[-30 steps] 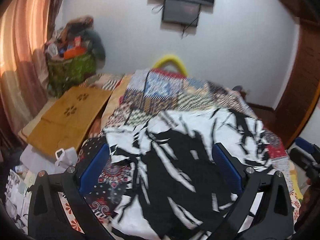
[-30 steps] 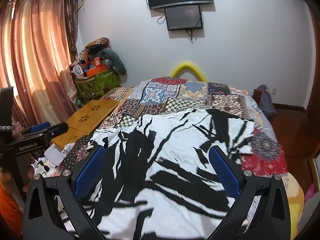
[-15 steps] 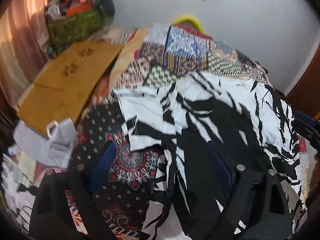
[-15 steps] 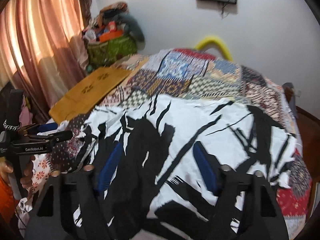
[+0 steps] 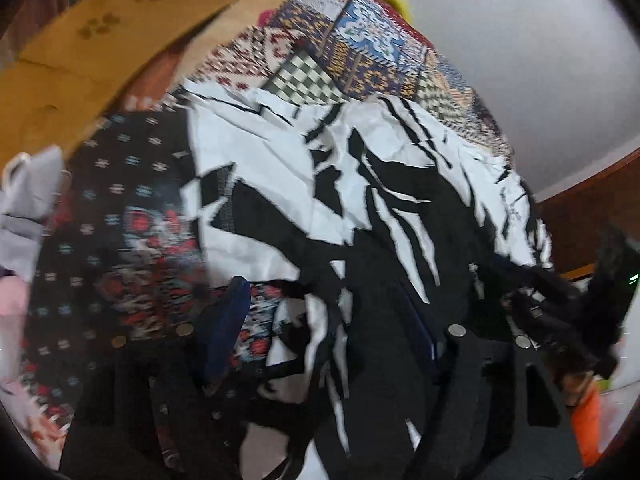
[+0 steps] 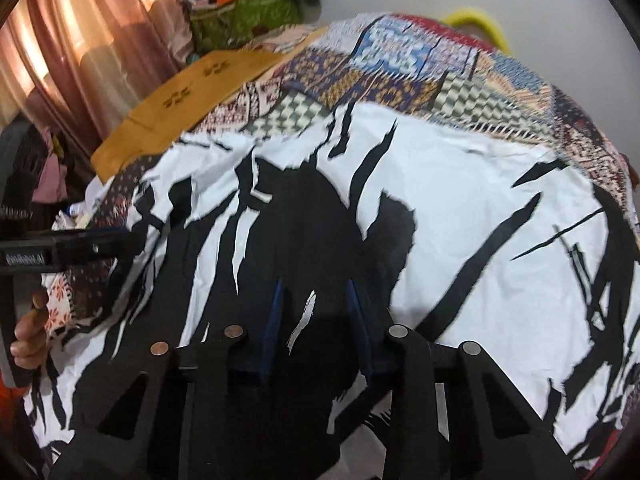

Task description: Fold small clothes

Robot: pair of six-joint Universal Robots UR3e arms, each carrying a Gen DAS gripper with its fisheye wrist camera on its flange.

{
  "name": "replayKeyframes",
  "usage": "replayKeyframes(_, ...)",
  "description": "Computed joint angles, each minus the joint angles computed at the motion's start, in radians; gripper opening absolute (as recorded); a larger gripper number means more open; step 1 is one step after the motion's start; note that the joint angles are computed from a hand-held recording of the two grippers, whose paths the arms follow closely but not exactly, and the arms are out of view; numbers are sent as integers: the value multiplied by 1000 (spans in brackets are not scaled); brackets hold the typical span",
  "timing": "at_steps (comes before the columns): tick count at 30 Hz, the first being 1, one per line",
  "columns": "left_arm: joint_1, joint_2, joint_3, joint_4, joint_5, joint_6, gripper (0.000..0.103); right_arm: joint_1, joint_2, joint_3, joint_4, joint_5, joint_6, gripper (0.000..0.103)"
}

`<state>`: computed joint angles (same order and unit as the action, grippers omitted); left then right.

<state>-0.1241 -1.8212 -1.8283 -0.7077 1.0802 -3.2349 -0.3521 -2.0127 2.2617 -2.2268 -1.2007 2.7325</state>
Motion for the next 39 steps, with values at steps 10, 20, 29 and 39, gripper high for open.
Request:
replayKeyframes(10,22,-104,91,75,10,-101,50,-35,38,28,1,38,-30,29)
replayKeyframes(20,-84,-203,219,131,292,-109,5,-39,43,33,-4,46,-34,30)
replayKeyframes(29,-237,-209,336,226,616,19,3,-39,39,40,-8,48,-36,31)
replayKeyframes(39,-383,-274,503,55,486,196,3,-209,-135,-14,295,83,-128,30)
